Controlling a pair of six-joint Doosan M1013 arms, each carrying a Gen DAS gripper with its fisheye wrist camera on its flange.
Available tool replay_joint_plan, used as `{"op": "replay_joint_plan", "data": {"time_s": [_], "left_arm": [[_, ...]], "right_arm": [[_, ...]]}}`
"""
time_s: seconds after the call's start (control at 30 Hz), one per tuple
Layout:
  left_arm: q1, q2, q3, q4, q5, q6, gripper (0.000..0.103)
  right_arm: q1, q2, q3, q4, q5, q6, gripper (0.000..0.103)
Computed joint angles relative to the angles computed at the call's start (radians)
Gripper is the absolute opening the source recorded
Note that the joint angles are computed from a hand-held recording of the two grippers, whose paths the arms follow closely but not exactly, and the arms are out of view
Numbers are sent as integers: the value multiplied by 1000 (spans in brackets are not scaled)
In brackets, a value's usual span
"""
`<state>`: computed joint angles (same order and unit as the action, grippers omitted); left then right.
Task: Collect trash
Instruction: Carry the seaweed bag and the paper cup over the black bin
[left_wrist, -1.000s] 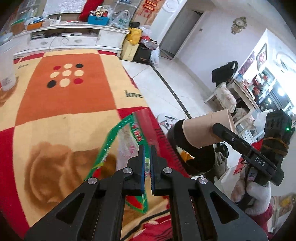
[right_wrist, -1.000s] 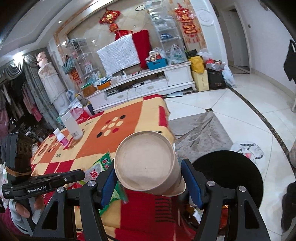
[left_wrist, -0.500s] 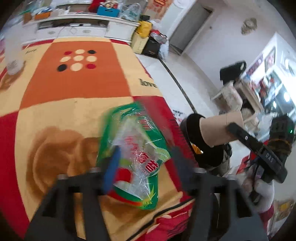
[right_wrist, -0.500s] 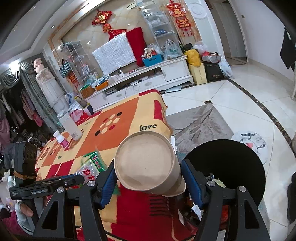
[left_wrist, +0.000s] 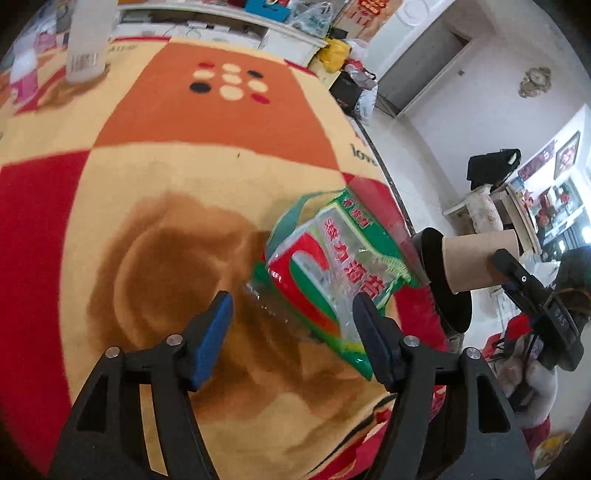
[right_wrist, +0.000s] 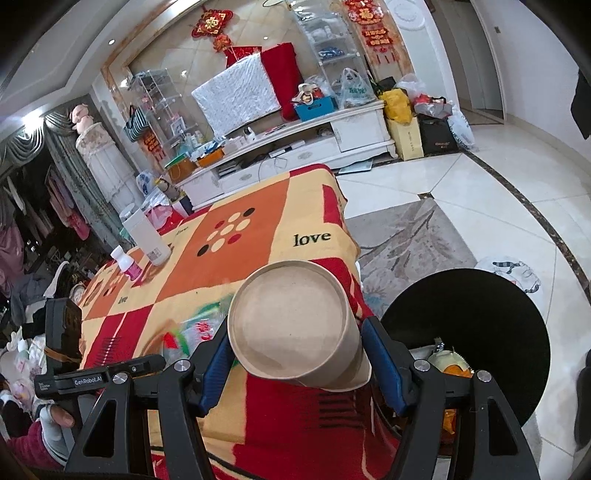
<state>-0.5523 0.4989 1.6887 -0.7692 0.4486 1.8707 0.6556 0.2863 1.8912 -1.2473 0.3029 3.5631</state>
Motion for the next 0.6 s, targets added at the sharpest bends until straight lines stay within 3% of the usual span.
{"op": "replay_joint_plan", "data": {"time_s": [0.07,0.3,0.33,0.4,0.47,0.6], "left_arm": [[5,11,-7,-53,28,30,67],[-15,24,-14,-160,-19,79,65],[-19,29,-20,-154,-16,85,61],[-30,34,-32,-65,-25,21,26],[-27,42,-42,-77,7,32,9],[-25,37,-37,-121,12,84,7]], "right_arm": [[0,4,-4,8,-4,-6,66],[-3,12,-12,44,-10,-48,66],[-4,12,-12,44,-9,-47,66],[-4,12,-11,47,-6,-46,66],[-4,11,-9,46,-2,-43,66],[-5,2,1,10,8,0,66]]}}
